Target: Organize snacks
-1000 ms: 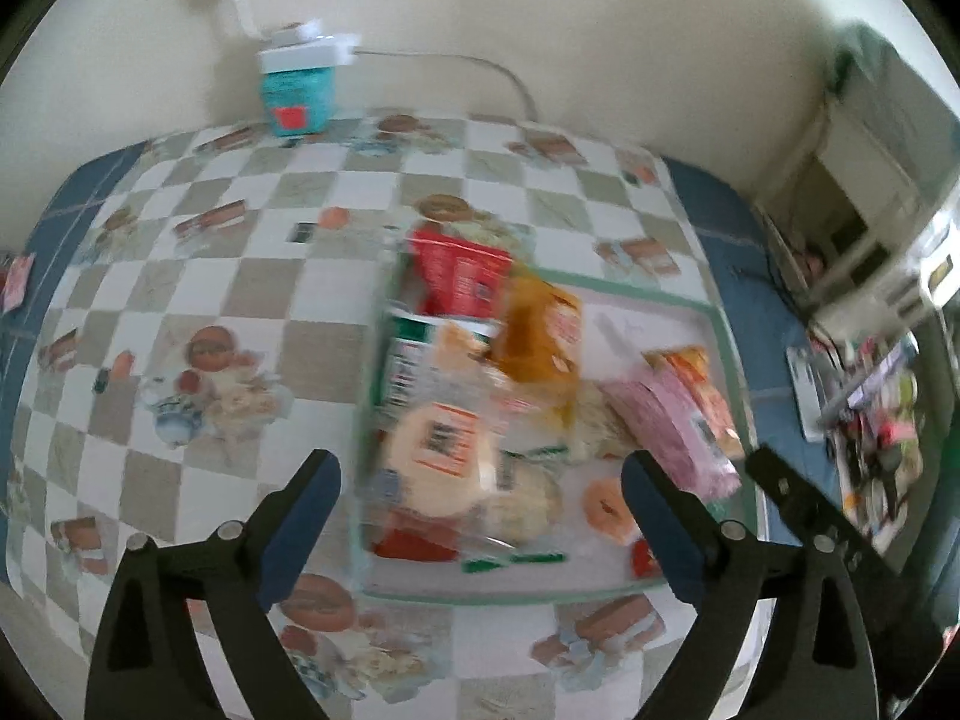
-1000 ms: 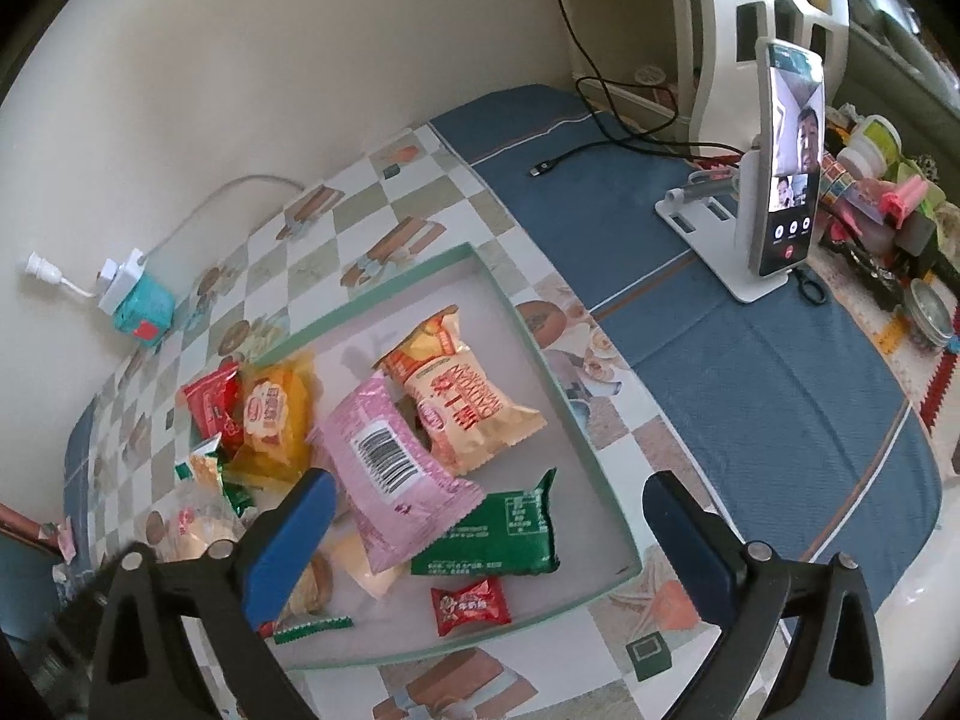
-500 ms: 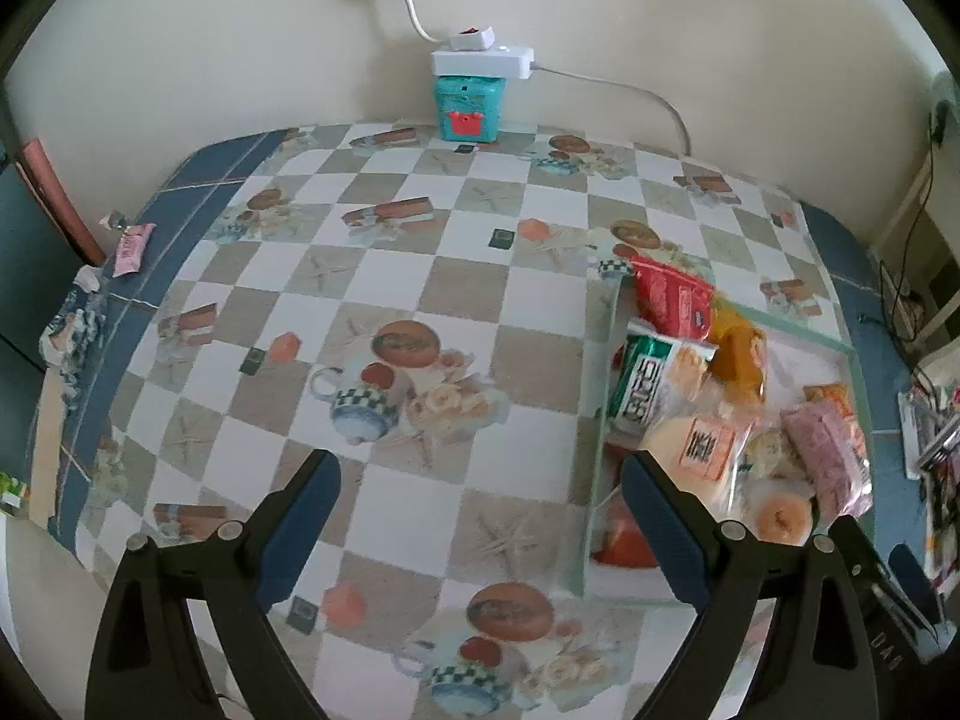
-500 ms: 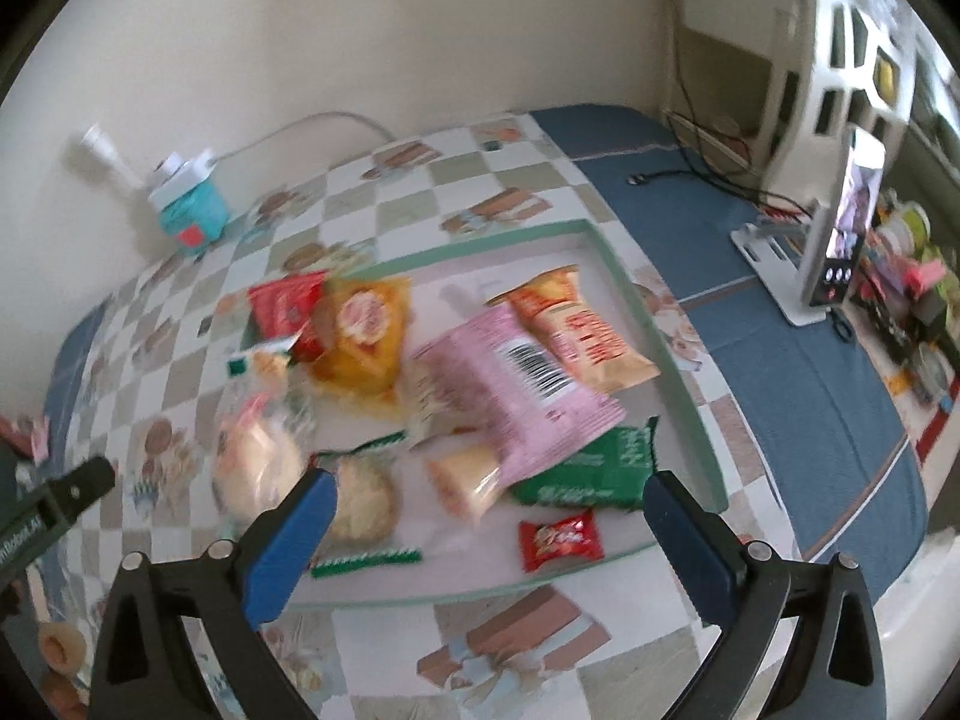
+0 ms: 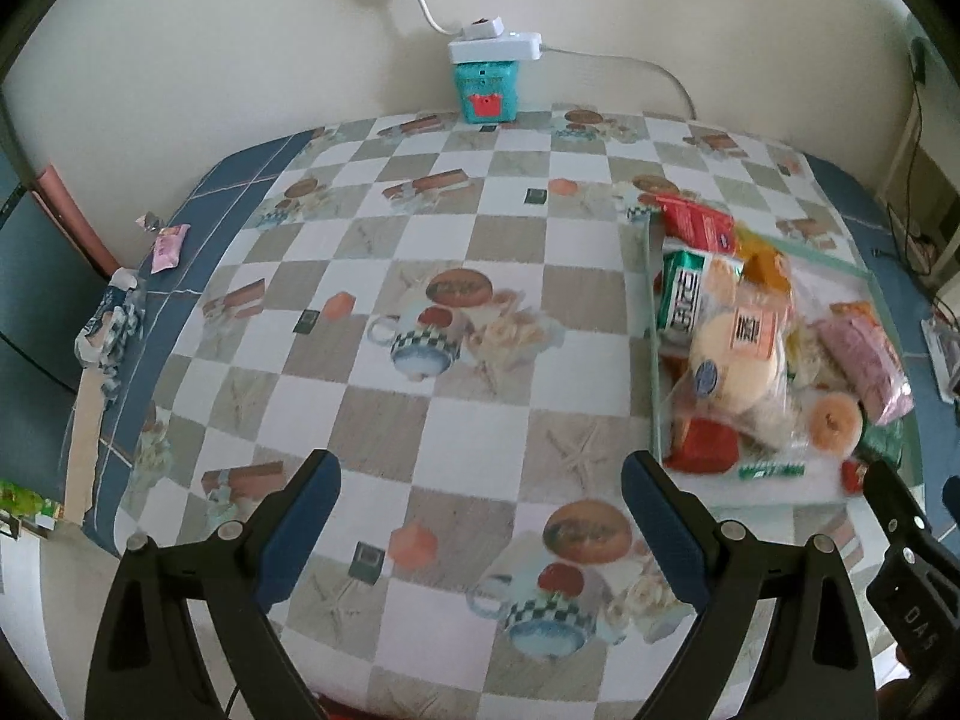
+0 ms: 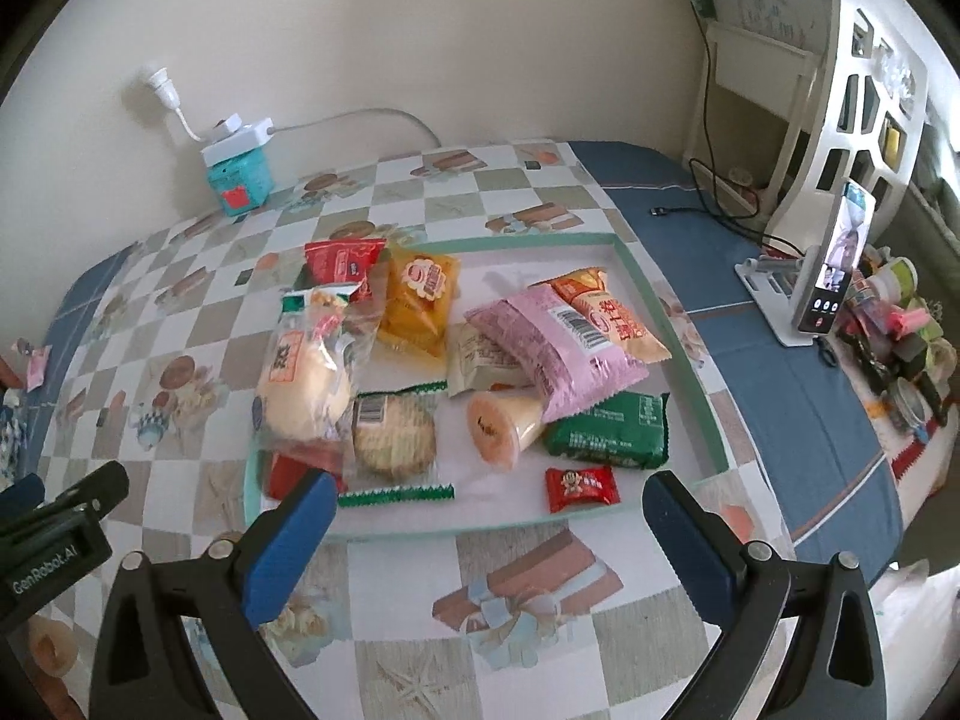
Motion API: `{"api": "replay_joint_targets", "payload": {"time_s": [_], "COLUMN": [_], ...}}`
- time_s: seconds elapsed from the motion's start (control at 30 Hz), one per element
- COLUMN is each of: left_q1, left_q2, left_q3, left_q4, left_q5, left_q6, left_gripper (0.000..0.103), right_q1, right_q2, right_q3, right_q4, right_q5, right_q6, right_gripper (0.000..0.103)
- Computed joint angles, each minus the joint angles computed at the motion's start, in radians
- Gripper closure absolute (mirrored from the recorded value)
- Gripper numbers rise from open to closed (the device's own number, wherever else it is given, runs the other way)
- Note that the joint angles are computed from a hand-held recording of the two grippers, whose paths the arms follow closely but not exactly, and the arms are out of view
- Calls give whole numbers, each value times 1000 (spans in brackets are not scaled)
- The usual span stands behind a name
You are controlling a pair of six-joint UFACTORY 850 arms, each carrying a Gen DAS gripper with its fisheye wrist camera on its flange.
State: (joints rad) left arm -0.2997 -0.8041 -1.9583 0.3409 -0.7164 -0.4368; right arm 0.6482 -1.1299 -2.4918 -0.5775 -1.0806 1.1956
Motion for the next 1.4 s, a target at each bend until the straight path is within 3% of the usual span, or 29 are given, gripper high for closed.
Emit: {"api": "replay_joint_targets", "payload": {"time_s": [0.43, 1.4], "left_q1": [2, 8], "left_q2": [68, 45], "left_q3": [100, 72], "left_q4": [47, 19], "left_q5": [47, 20], "left_q6": [-57, -16], "left_gripper": [8, 8], "right_q1": [21, 27], "right_q2": [69, -11], "right_q3": [114, -25], "right_q4": [-70, -48], "right_q5": [34, -8], "right_q6": [74, -17], "right_gripper": [0, 0]}}
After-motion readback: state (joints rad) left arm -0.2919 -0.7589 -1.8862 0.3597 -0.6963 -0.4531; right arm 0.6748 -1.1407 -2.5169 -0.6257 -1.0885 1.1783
